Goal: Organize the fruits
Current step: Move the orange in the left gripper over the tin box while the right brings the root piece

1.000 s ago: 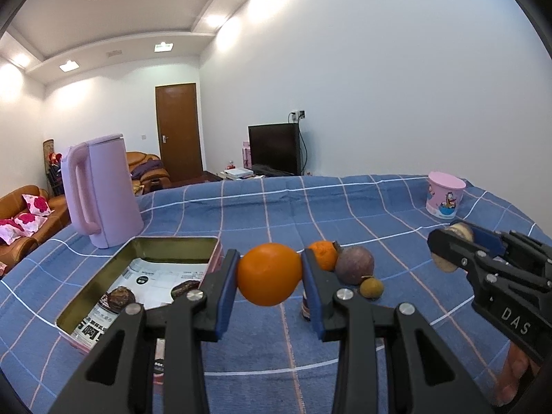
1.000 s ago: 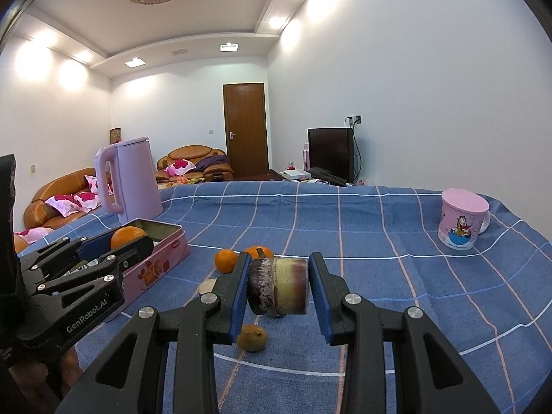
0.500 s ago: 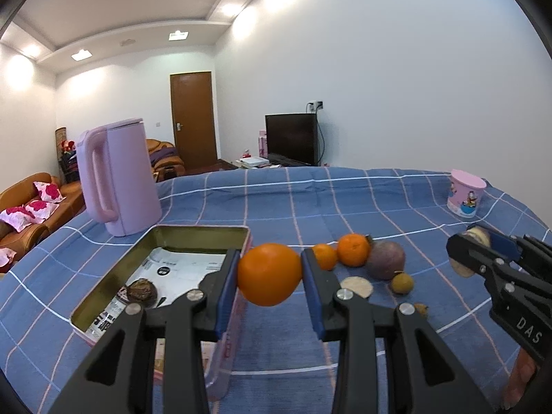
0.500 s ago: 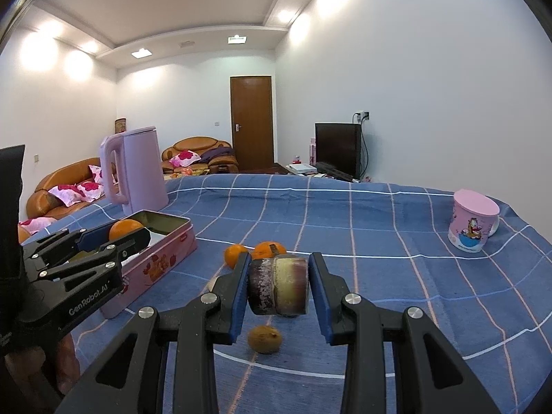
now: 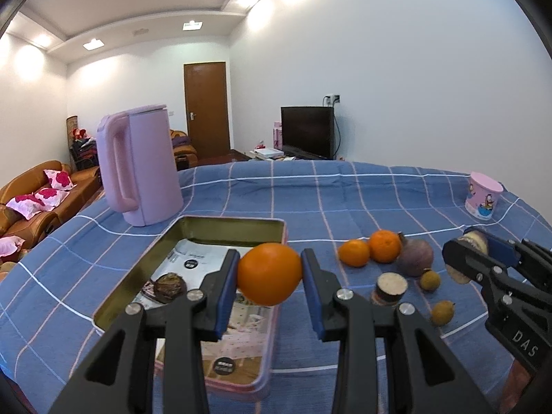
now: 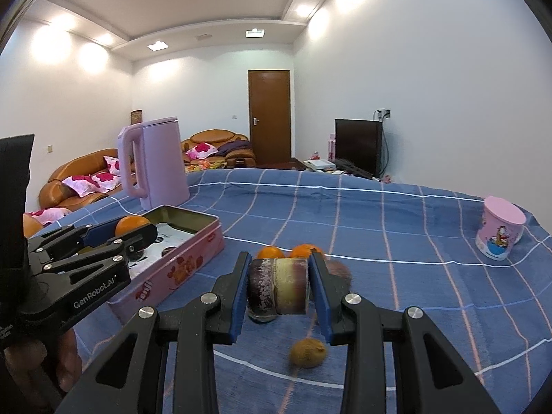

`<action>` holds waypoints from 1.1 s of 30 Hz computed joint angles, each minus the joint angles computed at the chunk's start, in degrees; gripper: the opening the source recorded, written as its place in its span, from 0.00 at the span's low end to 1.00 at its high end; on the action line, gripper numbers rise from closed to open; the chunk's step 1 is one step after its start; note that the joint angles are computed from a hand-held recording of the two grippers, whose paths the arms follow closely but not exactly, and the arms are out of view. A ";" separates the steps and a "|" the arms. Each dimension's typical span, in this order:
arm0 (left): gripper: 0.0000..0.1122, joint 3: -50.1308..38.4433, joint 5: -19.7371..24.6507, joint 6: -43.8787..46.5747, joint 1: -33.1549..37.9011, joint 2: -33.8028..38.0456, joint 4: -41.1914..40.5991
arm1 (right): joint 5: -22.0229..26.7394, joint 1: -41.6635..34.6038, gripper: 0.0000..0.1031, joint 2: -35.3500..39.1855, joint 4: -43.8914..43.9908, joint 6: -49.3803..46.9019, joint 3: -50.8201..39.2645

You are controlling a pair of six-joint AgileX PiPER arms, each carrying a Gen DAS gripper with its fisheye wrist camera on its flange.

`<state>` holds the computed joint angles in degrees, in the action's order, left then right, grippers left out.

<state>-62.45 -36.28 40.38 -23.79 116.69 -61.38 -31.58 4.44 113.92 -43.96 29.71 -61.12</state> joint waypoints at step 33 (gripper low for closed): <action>0.34 0.35 4.83 5.81 10.94 -1.23 -5.08 | 8.53 13.12 0.35 6.17 -16.83 16.70 -15.04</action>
<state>-62.11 -31.45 46.19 -12.84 115.46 -66.46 -23.04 17.57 120.10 -60.79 46.42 -76.16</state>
